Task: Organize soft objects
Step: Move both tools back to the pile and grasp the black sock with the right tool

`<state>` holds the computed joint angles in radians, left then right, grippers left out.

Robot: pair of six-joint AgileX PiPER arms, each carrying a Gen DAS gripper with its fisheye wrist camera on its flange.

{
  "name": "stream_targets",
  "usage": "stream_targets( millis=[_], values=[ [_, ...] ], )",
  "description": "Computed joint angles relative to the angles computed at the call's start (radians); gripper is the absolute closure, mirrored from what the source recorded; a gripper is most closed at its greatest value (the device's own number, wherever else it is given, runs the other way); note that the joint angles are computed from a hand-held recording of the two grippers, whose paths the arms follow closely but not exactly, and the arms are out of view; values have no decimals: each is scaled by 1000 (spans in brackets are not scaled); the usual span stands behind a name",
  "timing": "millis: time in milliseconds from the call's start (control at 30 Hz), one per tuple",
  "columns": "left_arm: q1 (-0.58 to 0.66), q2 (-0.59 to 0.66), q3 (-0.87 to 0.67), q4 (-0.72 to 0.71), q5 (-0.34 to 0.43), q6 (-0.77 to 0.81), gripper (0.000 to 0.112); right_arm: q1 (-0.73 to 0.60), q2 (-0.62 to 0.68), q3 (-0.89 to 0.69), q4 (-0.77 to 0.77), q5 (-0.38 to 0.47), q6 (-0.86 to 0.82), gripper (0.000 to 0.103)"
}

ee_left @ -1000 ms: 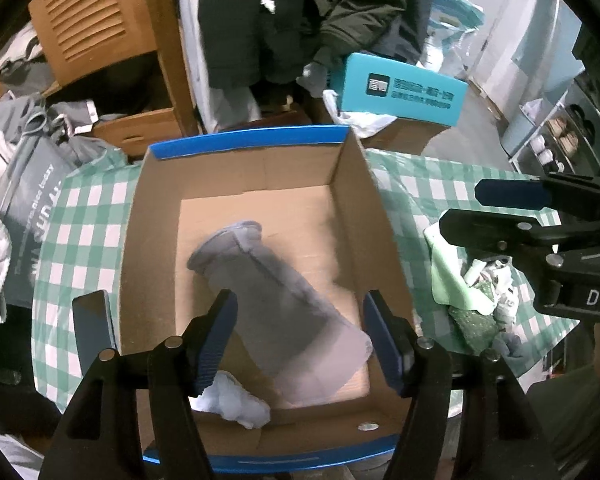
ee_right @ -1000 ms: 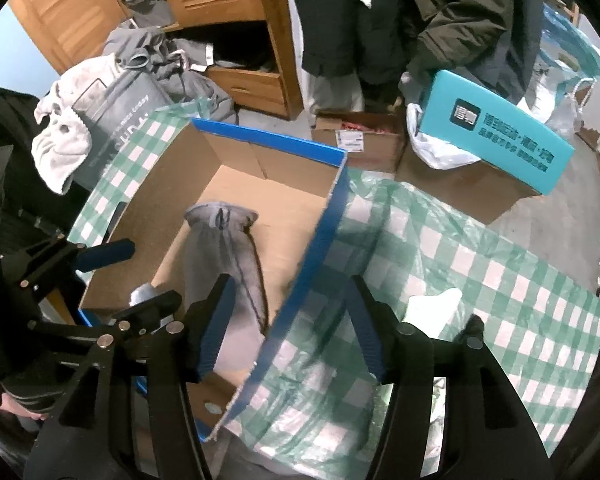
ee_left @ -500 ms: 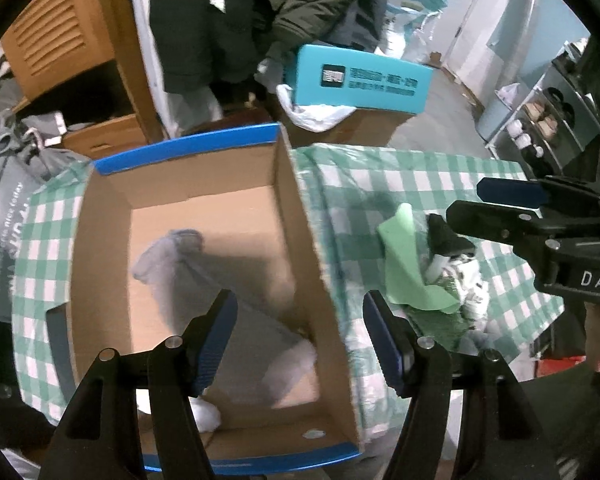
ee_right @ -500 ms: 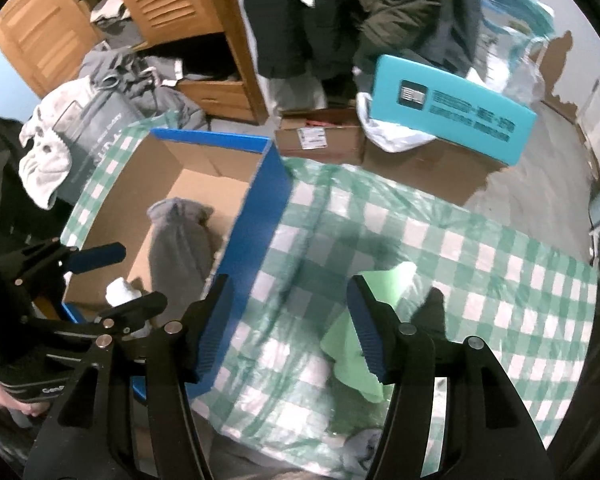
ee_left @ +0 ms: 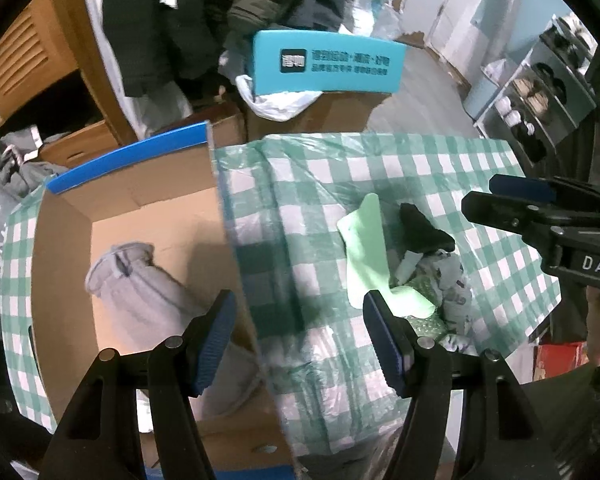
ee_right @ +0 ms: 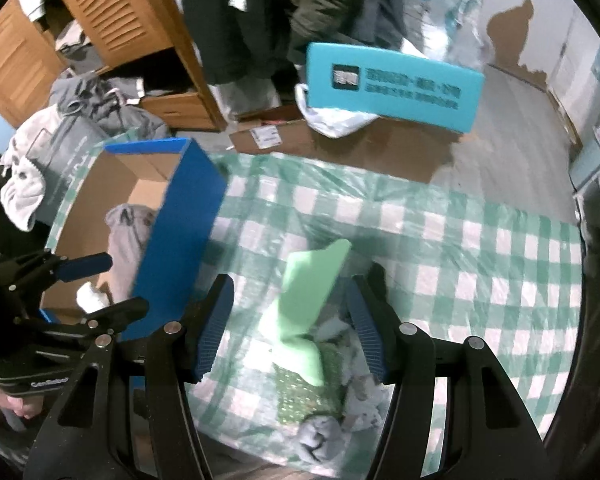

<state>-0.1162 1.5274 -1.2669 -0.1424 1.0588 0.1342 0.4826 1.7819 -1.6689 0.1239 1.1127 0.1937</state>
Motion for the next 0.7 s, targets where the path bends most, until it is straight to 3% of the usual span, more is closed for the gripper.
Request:
stream_targets(
  millis=[333,700],
  values=[
    [-99,127,-85,41,10,-74,45,-118,-14,107,21,-22,-33,43],
    [-129,277,-236,5,61,-83,45,-191,105,95,71,-10,-68,43]
  ],
)
